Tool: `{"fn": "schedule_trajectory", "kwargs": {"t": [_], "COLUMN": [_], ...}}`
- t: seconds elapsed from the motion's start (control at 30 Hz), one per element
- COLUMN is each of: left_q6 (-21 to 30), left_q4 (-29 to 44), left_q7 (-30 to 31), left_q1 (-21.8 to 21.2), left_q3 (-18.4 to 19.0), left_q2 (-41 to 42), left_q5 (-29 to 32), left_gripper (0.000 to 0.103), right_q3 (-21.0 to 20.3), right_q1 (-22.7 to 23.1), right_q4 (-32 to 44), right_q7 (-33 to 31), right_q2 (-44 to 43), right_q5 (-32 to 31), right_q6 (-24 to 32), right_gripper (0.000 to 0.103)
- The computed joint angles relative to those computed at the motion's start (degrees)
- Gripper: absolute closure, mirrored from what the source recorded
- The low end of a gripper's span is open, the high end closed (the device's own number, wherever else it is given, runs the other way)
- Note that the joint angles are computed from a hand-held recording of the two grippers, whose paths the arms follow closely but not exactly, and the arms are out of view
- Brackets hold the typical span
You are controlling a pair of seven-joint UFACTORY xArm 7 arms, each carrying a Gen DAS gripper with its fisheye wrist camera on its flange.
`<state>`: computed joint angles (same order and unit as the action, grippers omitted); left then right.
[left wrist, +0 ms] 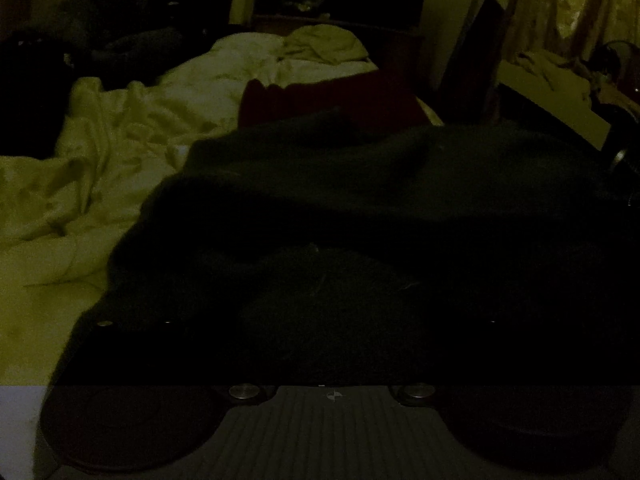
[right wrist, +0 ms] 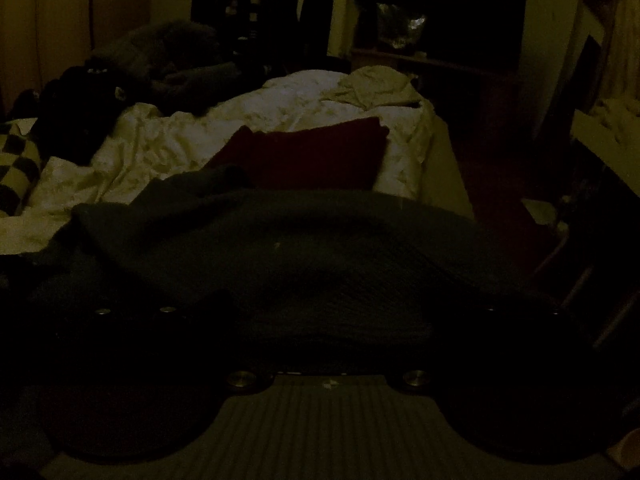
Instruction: Fold large clothes
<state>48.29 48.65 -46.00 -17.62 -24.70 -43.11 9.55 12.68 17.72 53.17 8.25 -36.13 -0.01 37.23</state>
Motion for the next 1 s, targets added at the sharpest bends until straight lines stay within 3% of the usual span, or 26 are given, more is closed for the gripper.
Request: {"fn": "schedule_trajectory", "kwargs": {"t": [1.0], "left_q6": [0.0], "left_q4": [0.1], "left_q7": [0.0], "left_q1": [-0.1], "left_q3": [0.2], "left_q2": [0.2], "left_q5": [0.0], "left_gripper": [0.000], "right_q3": [-0.7], "right_q1": [0.1], "right_q4": [-0.5], "right_q7": [-0.6], "right_q2": [0.1], "right_q5": [0.7], "right_q6": [-1.2], "right_gripper": [0.000]}}
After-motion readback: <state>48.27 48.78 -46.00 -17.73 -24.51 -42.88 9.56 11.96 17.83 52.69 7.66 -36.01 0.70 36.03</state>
